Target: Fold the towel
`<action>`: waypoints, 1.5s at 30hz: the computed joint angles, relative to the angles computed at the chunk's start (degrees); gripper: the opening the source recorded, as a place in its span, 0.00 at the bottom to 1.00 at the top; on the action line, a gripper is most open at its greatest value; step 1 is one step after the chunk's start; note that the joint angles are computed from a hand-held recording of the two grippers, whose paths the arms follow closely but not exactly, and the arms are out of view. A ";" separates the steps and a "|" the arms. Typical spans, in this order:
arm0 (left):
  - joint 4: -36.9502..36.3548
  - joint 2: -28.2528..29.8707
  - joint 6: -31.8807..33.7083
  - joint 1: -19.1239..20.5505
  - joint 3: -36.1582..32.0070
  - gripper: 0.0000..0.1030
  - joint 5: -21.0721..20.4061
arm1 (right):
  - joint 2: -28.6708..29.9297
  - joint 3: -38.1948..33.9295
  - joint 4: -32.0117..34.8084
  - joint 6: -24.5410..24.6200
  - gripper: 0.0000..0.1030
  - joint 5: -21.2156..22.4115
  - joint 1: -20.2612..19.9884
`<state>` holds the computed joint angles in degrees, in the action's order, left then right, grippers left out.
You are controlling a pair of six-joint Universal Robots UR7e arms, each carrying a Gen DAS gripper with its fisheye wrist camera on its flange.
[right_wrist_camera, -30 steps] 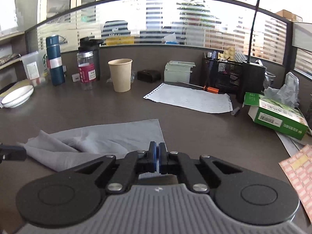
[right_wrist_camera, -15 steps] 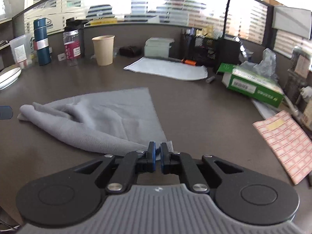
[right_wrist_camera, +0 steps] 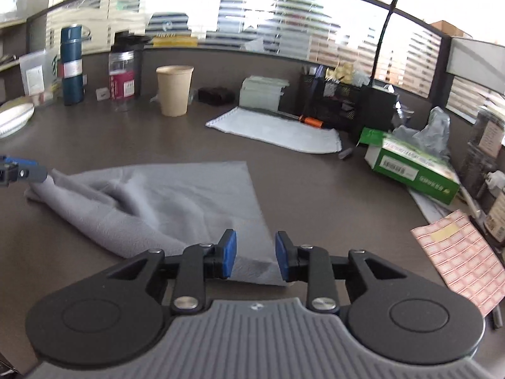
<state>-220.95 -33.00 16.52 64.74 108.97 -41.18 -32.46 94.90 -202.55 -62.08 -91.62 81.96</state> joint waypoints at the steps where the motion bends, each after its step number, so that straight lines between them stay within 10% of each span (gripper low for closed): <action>1: 0.54 -0.12 -0.20 0.14 0.05 0.32 -0.19 | 0.14 -0.28 0.81 0.12 0.30 -0.27 -0.05; 12: 3.08 -0.43 -1.56 0.76 0.51 0.03 -1.20 | 0.04 -0.40 2.71 0.96 0.30 -0.51 -0.27; 23: -3.88 -2.38 -0.63 -0.80 5.81 0.01 -5.22 | 0.25 -0.34 2.11 1.14 0.29 -0.79 -0.09; 32: -2.49 -6.54 0.18 -3.93 16.70 0.03 -20.68 | -0.47 0.56 0.64 1.53 0.29 1.19 0.26; 38: -1.27 -5.59 -6.05 -3.79 16.63 0.07 -10.76 | -1.48 2.69 3.06 -1.69 0.29 4.92 0.69; 45: -4.45 -7.38 -10.66 -1.33 14.51 0.13 -10.26 | -2.29 4.02 7.92 -3.52 0.29 6.07 1.08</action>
